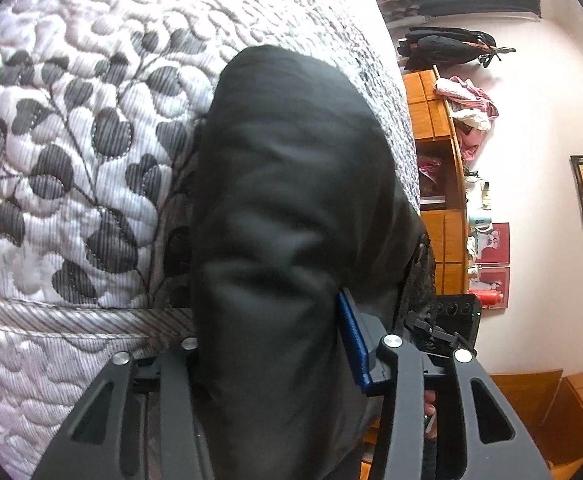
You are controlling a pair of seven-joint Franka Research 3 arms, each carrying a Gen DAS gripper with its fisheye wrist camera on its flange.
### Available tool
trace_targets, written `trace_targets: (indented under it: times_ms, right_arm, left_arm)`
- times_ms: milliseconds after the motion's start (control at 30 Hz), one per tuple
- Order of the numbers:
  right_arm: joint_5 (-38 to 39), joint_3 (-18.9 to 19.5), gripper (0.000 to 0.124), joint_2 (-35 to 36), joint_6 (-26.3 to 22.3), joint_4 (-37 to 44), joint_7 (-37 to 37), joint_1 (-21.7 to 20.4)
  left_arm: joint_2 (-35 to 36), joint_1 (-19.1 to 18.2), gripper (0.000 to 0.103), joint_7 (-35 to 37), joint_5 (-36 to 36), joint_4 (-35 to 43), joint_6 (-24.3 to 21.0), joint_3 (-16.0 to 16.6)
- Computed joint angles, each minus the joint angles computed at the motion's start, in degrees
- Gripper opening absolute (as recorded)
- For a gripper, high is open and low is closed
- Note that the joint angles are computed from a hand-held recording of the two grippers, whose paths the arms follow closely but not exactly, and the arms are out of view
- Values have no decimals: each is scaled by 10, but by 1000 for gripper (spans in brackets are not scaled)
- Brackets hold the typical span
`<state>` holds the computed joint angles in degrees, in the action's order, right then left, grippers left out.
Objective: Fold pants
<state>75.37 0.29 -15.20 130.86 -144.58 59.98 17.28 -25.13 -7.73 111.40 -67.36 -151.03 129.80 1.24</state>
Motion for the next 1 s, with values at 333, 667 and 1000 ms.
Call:
trace_targets:
  times_ms: [333, 667, 1000]
  right_arm:
    - [-24, 4, 42, 5, -3, 43, 14, 6]
    - [-48, 22, 42, 85, -4, 166, 18, 16]
    - [-146, 65, 42, 285, -9, 427, 86, 13]
  left_arm:
    - [-26, -2, 45, -13, 25, 20, 6, 9]
    - [-16, 30, 45, -1, 54, 62, -6, 46]
    - [106, 101, 45, 31, 64, 186, -43, 64]
